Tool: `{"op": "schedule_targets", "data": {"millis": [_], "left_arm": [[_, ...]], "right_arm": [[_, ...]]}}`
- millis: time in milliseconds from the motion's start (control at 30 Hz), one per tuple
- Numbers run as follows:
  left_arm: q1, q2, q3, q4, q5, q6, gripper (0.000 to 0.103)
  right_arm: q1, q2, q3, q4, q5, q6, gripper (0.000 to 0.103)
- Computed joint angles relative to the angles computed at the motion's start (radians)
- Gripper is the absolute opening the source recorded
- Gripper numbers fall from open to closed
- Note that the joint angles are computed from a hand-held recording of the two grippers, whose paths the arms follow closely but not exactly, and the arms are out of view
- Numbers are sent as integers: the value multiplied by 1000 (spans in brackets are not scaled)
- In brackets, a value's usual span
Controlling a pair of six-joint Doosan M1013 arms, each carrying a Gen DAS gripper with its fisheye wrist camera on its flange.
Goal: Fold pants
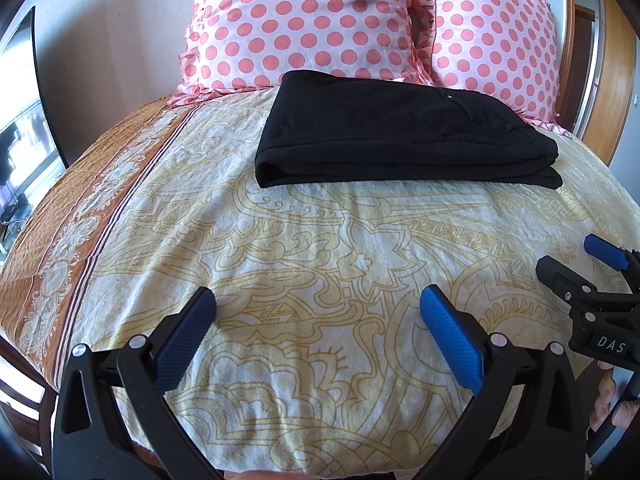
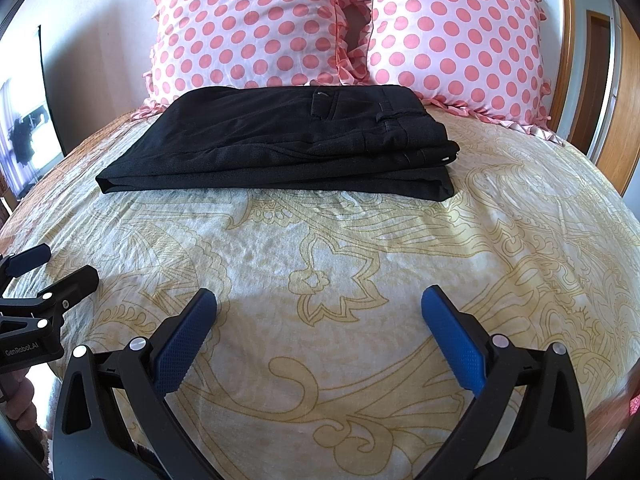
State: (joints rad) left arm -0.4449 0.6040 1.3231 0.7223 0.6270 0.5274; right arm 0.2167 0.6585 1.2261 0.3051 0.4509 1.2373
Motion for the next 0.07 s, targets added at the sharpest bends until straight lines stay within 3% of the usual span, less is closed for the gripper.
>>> {"op": "schedule_targets", "data": {"millis": [67], "left_arm": [[1, 0, -1, -1, 0, 2, 101]], "right_arm": [[0, 0, 0, 1, 1, -1, 102]]}}
